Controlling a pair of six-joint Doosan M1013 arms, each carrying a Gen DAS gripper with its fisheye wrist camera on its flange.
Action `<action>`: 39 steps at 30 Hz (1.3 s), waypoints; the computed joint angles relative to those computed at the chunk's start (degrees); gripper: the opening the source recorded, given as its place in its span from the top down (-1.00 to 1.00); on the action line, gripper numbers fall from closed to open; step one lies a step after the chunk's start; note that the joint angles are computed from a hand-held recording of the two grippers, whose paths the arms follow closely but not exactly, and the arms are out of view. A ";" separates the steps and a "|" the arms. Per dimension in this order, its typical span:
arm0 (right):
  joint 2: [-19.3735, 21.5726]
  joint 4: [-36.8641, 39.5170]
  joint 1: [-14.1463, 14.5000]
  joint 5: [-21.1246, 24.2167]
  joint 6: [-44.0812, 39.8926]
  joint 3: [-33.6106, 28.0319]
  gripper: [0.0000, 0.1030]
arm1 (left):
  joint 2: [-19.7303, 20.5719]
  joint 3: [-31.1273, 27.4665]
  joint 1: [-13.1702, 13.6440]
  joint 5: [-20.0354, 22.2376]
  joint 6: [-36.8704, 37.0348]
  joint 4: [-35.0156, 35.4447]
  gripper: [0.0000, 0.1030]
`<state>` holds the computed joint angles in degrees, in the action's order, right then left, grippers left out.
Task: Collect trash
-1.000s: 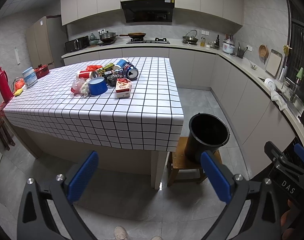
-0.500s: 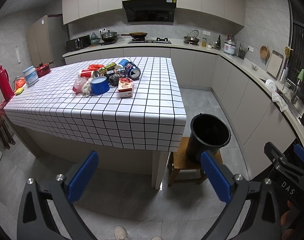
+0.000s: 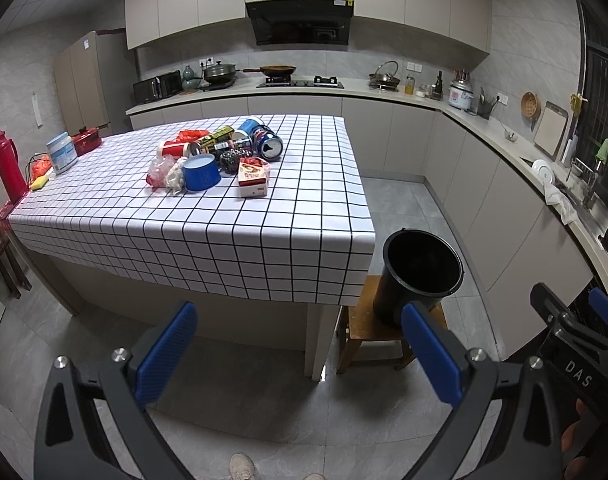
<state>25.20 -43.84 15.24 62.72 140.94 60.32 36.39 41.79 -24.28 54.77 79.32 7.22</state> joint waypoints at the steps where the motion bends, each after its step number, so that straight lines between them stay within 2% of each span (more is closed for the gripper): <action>1: -0.04 0.02 -0.07 -0.11 0.00 0.11 -1.00 | -0.04 0.08 -0.04 -0.05 -0.06 0.15 -0.99; 26: 1.19 1.22 -0.63 -0.99 -1.51 -1.32 -1.00 | 0.99 -1.49 0.33 0.80 0.30 -0.08 -0.99; 39: 2.37 3.13 -0.75 -4.01 -4.20 -2.45 -1.00 | 2.77 -4.47 1.20 2.44 -2.66 2.21 -0.99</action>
<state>27.57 -40.71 14.49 58.70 136.74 57.87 39.15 37.32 -23.08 57.21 76.66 9.42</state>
